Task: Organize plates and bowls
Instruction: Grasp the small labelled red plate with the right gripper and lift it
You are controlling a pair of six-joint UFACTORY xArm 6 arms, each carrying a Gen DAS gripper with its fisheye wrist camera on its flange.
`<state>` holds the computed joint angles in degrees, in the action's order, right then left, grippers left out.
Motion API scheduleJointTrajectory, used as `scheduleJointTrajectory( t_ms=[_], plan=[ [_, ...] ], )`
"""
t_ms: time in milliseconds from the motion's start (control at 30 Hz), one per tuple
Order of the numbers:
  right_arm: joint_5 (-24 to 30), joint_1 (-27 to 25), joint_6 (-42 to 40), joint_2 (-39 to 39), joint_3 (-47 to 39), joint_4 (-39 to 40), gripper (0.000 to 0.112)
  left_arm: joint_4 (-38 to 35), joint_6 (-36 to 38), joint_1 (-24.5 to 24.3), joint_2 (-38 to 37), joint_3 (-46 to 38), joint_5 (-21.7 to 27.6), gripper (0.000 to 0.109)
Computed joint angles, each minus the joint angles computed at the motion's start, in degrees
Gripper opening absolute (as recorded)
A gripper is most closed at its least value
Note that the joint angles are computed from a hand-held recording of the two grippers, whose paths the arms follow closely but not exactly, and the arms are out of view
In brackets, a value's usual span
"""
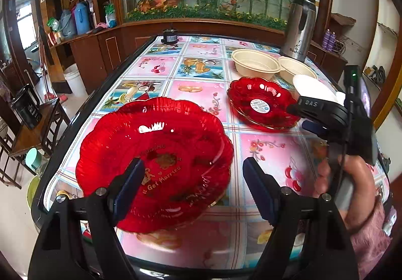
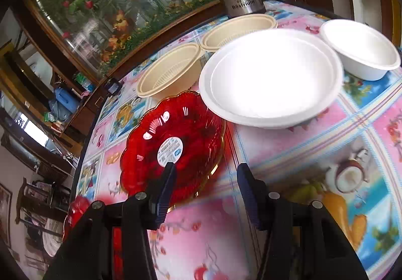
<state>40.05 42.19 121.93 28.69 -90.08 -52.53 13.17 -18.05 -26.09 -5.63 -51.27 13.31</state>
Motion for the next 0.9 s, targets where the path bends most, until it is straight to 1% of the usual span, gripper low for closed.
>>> scheduleJointTrajectory(
  t_ms=[67, 133, 167, 200, 233, 267, 300, 333, 367, 467, 533, 633, 700, 800, 900],
  plan=[
    [0.0, -0.9, -1.0, 1.8, -2.0, 2.5, 0.052, -2.7, 2.1, 0.1, 1.4, -2.0, 1.1, 0.081],
    [-1.5, -1.8, -1.8, 3.2, -3.0, 4.2, 0.044, -6.4, 4.8, 0.0, 3.2, -4.1, 2.0, 0.081],
    [-1.2, -2.0, -2.6, 4.0, -4.1, 4.8, 0.034, -8.6, 6.3, 0.0, 4.1, -5.6, 2.8, 0.081],
    [0.2, -1.9, -3.9, 4.8, -5.3, 5.7, 0.028, -10.8, 7.8, 0.0, 5.0, -7.0, 3.7, 0.081],
    [1.5, -1.7, -4.7, 5.4, -6.3, 6.5, 0.024, -12.6, 8.9, -0.1, 5.9, -8.4, 4.7, 0.081],
    [2.0, -1.6, -4.3, 5.6, -6.6, 6.5, 0.012, -14.6, 10.1, -0.2, 6.7, -9.9, 5.7, 0.081],
    [1.8, -1.7, -3.9, 5.6, -6.4, 6.6, 0.011, -17.6, 12.1, -0.4, 7.8, -11.7, 7.1, 0.081],
    [1.1, -1.8, -2.9, 5.4, -5.8, 5.9, 0.011, -18.2, 12.2, -0.4, 8.6, -13.2, 8.4, 0.081],
    [0.4, -1.9, -1.8, 5.0, -5.1, 5.4, 0.011, -17.3, 11.0, -0.6, 9.0, -14.0, 9.2, 0.081],
    [-2.6, -2.2, 0.7, 3.1, -2.0, 4.1, 0.01, -16.5, 10.5, -1.0, 8.8, -13.9, 10.0, 0.081],
    [-4.8, -2.2, 2.1, 1.4, 0.9, 3.2, 0.01, -17.0, 12.0, -2.1, 8.1, -13.0, 11.1, 0.081],
    [-7.1, -1.6, 5.5, -2.9, 7.4, 0.6, 0.009, -17.9, 14.0, -4.0, 6.6, -11.1, 11.9, 0.081],
    [-7.7, -1.0, 7.1, -5.8, 11.4, -0.7, 0.009, -20.2, 16.7, -5.5, 5.6, -10.0, 13.1, 0.081],
    [-7.2, 0.5, 9.1, -11.1, 18.2, -2.2, 0.009, -22.4, 19.2, -7.9, 5.3, -9.2, 14.8, 0.081],
    [-6.8, 2.1, 12.4, -16.3, 24.7, -3.6, 0.009, -20.8, 17.0, -9.7, 6.9, -10.2, 16.1, 0.081]
  ],
)
